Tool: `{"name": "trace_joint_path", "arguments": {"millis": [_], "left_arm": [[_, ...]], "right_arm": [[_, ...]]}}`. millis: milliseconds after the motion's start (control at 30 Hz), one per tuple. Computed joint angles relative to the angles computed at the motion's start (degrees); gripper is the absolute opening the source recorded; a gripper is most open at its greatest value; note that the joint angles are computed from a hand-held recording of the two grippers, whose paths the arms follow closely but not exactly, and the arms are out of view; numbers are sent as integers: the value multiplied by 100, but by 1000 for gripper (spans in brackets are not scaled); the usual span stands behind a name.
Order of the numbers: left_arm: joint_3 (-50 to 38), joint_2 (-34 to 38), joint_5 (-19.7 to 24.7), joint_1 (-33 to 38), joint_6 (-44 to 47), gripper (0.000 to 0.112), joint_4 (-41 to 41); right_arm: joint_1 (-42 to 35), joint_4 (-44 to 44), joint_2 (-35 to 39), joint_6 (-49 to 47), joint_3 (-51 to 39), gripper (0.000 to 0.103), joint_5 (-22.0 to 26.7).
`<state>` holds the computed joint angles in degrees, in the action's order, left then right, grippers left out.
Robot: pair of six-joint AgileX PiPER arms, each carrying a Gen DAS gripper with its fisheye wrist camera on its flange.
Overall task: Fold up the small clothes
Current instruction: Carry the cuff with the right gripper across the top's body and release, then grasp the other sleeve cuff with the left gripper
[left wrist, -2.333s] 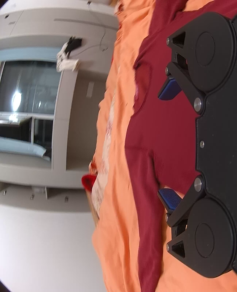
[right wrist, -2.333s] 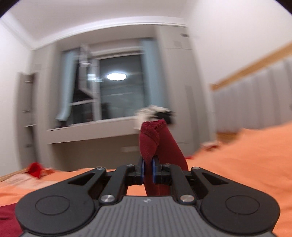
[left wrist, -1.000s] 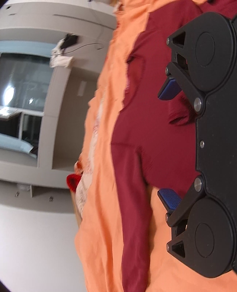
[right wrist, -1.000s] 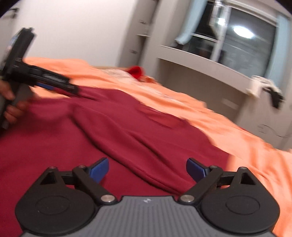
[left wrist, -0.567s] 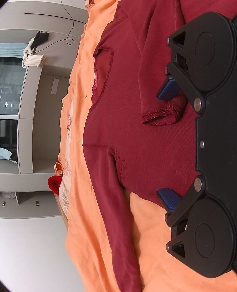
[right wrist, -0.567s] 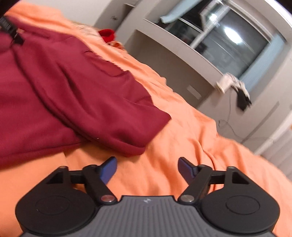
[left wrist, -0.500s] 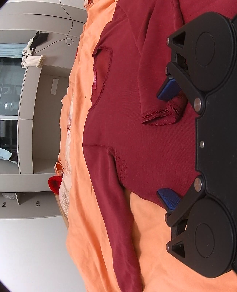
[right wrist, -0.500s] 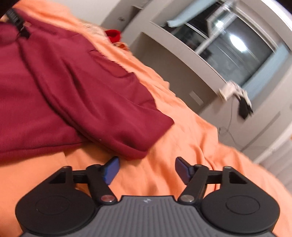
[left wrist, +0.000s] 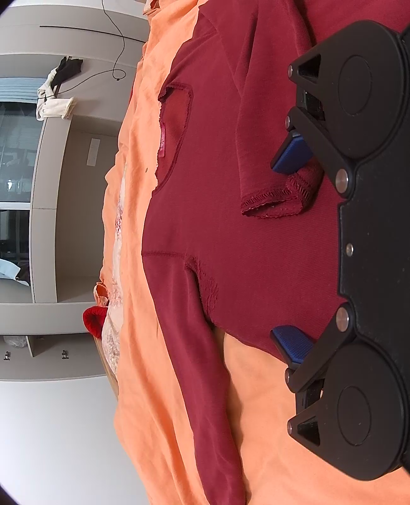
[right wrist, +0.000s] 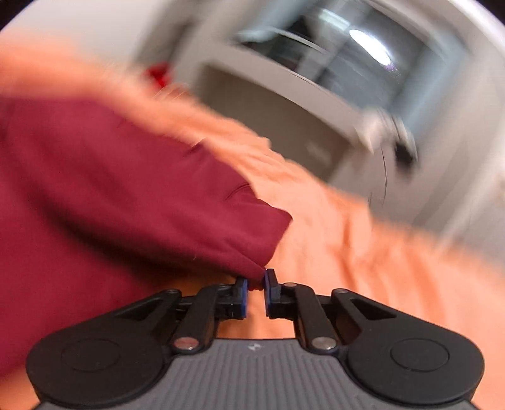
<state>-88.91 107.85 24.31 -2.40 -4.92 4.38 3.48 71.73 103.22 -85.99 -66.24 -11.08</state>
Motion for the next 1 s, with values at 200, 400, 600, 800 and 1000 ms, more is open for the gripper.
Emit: {"name": "trace_joint_path", "arguments": {"millis": [200,400,600,800,1000], "left_arm": [[94,-53,-67,-11,86,103,-6],[89,-83,-72,88,504,103,-470],[428,-442,-405,406,1455,102,-1850],[754,-990,-960,805,517,102,-1548],[152,-784,-506,1616,-1626,102,264]], "right_arm": [[-1188,1495,23,3193,-174,7,2415],[-1322,886,279,3926,-401,9,2582],[-1067,121,-157,4303,17,25,2204],[-889,-290,-845,4300,561,70,1930],[-771,2145,-1462,1514,1039,102,2148]]}}
